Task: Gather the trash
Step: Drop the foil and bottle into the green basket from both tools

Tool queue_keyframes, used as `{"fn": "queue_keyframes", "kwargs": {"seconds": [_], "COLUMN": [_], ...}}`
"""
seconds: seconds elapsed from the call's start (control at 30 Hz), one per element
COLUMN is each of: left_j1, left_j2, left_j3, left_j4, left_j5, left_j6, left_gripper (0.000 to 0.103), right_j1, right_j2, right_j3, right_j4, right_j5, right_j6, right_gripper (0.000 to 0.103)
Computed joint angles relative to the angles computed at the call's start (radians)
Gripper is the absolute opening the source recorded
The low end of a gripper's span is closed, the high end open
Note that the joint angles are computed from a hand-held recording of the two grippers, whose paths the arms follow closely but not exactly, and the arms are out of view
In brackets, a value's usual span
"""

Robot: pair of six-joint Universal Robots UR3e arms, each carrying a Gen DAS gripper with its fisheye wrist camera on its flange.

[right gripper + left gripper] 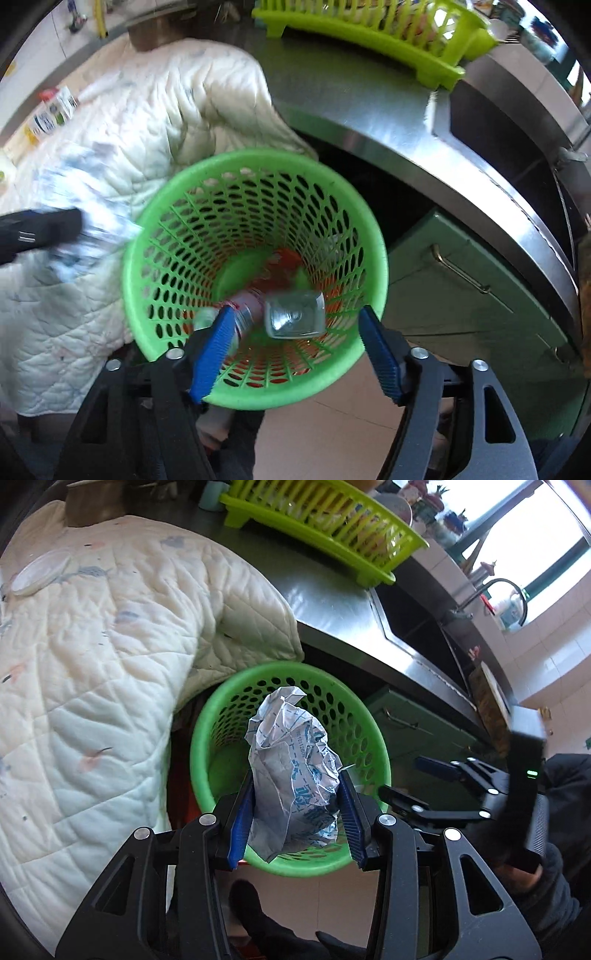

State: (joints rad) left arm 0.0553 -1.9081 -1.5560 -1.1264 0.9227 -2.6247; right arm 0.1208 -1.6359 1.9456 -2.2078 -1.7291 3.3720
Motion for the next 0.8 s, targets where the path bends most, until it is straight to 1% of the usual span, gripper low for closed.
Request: {"fn": "queue_keyframes", "kwargs": {"seconds": [0.03, 0.07, 0.1, 0.2, 0.27, 0.33, 0.37, 0.4, 0.57, 0.8], "left_j1": [-0.019, -0.033, -0.050, -0.077, -0.093, -0.098, -0.102, -0.098, -0.088, -0.030], "left_j2": [-0.016, -0.029, -0.045, -0.069, -0.086, -0.091, -0.094, -0.090, -0.061, 0.030], "left_j3": [0.010, 0.016, 0.021, 0.021, 0.031, 0.031, 0.032, 0.024, -0.007, -0.077], "left_j4": [0.011, 0.015, 0.031, 0.061, 0.067, 0.072, 0.071, 0.070, 0.082, 0.100], "left_j5": [0.012, 0.018, 0.030, 0.063, 0.086, 0.093, 0.098, 0.100, 0.099, 0.093], "left_j6": [-0.014, -0.023, -0.040, -0.064, -0.084, -0.092, -0.097, -0.097, -0.096, -0.072], "left_gripper": [0.044, 0.046, 0.048, 0.048, 0.055, 0.056, 0.061, 0.064, 0.067, 0.067], "right_j1": [0.001, 0.001, 0.003, 0.001, -0.004, -0.005, -0.002, 0.001, 0.011, 0.031], "right_j2": [-0.033, -0.061, -0.061, -0.127, -0.166, -0.195, -0.204, -0.210, -0.209, -0.177], "right_j3": [0.012, 0.022, 0.029, 0.058, 0.072, 0.079, 0.079, 0.078, 0.074, 0.054], "right_j4": [0.002, 0.006, -0.012, -0.017, -0.013, -0.003, 0.002, 0.006, -0.004, -0.035], "right_j5": [0.001, 0.002, 0.004, 0.008, 0.019, 0.021, 0.019, 0.017, 0.018, 0.020], "right_j6": [0.005, 0.012, 0.017, 0.026, 0.033, 0.035, 0.035, 0.036, 0.041, 0.041], "right_gripper": [0.069, 0.070, 0.072, 0.074, 0.074, 0.074, 0.074, 0.075, 0.075, 0.075]}}
